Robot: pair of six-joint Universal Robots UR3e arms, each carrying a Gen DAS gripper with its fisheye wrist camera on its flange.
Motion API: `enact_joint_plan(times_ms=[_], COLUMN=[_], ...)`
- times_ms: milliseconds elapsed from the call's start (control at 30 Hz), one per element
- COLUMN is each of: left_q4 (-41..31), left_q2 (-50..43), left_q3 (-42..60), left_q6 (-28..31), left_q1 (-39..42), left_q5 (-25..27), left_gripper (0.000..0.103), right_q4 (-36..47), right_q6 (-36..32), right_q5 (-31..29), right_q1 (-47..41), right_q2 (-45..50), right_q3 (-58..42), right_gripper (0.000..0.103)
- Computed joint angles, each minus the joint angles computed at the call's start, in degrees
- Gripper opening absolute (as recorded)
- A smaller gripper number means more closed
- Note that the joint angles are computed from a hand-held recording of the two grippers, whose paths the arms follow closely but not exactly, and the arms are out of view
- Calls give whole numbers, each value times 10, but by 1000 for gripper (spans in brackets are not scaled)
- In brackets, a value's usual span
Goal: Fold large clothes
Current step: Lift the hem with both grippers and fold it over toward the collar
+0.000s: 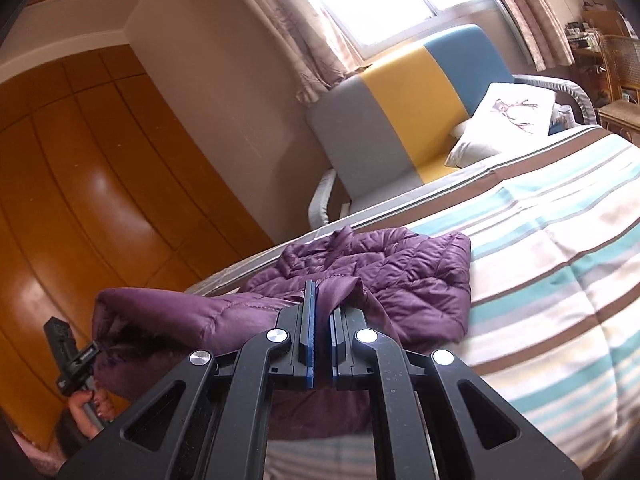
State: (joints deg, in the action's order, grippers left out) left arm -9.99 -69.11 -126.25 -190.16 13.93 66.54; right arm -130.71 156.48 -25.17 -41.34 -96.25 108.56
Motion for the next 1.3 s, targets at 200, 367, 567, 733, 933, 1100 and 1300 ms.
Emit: enact_joint_plan(times_ms=[200,367,567,733,933,1100,1300], left_q4=[52,36,-15,-57,-108,-142,-168], left_q2=[-132,-227,-353,-446,-544,-617,-675], left_q3=[69,157,298,409,520,602,654], left_q6=[-11,-10,-16,-16,-29,-22,-28], left_q1=[-40,-55,-76,-92,-100,-113,-111], left_q5=[57,83,120,152,174,203,197], left_gripper=[4,4,4,4,4,5,7], right_q4=[-144,-187,-195,-177,-132,-91,-51], right_q6=[120,179,233,261,284,271,286], right_q5=[-66,-121,-197,-247,-306,-376,-395], right_q1=[70,116,171,205,239,272,283], right_q2=[114,190,296,382,484,562,634], right_q3=[-73,-150,-274,-380,-510,-612,-697], right_gripper=[5,5,5,5,5,5,5])
